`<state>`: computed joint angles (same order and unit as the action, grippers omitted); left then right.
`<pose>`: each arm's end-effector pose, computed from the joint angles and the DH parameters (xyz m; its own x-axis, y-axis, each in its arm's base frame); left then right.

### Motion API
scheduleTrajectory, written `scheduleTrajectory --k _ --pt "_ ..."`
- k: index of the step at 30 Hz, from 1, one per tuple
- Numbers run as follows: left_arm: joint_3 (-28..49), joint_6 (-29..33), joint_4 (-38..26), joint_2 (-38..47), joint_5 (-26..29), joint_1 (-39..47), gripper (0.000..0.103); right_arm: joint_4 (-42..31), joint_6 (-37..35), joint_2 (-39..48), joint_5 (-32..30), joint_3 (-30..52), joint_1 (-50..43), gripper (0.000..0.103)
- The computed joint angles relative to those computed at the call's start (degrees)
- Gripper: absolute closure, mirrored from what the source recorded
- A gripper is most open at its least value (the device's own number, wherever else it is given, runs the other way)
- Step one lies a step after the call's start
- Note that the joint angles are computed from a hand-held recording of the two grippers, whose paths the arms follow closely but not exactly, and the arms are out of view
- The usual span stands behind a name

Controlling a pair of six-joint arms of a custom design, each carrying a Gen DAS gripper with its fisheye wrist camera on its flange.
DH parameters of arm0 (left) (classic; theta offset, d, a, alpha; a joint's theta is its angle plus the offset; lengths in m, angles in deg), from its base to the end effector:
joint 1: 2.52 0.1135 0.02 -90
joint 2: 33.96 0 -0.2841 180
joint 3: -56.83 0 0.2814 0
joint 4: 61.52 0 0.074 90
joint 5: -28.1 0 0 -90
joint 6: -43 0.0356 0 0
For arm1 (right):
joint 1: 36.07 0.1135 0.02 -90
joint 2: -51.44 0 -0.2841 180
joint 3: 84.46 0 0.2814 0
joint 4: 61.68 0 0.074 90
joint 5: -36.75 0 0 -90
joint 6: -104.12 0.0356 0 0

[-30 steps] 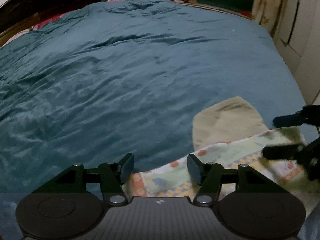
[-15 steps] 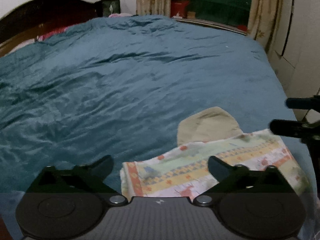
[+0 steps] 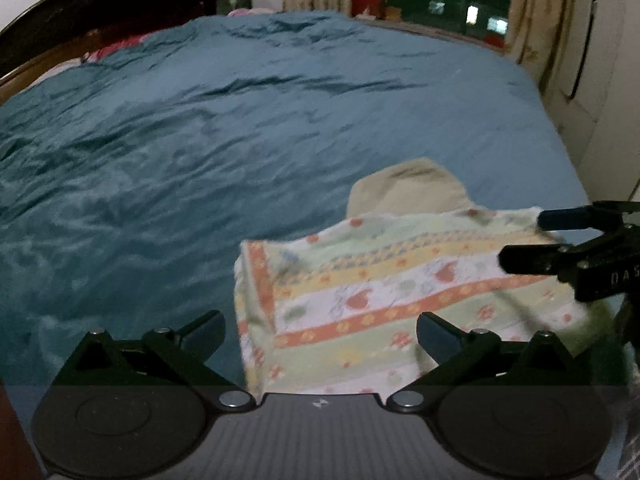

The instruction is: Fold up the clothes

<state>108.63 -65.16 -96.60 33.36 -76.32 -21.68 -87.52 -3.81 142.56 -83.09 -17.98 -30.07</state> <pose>0.2395 -0.0738 0.2165 -0.7461 -0.0603 -0.6631 -0.0673 0.9976 -0.0150 0.3443 0.0540 0.1993 -0.6051 -0.3321 -0.7236 -0.6221 0.7645 0.1693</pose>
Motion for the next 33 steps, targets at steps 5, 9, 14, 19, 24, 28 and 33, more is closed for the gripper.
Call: scheduleTrajectory --k 5,9,14,19,24,28,33 --pt "-1.1 -1.2 -1.0 -0.3 -0.6 1.4 0.0 0.5 -1.4 2.2 4.0 0.5 -1.5 0.0" --pt "-1.9 -1.8 -2.0 -1.2 -1.1 2.5 0.0 1.0 -3.0 0.3 6.0 -0.4 -3.5 0.0" --pt "-2.7 -3.5 -3.5 -3.2 -1.3 2.7 0.0 8.1 -4.9 -11.5 4.0 -8.5 -5.9 0.0" --pt "-2.5 -5.6 -4.9 -3.8 -2.5 0.5 0.0 10.4 -6.2 -16.8 1.6 -12.9 -4.6 0.0" --pt "-2.1 -7.5 -5.7 -3.8 -3.3 -1.4 0.0 7.6 -7.8 -15.7 4.5 -12.9 1.3 0.0" --pt "-1.6 -8.2 -5.7 -2.9 -4.0 -3.1 0.0 8.0 -7.1 -14.5 7.8 -13.8 5.0 0.0" --pt "-1.3 -9.2 -5.6 -1.7 -4.5 -4.3 0.0 6.2 -7.5 -12.3 10.6 -14.0 7.5 0.0"
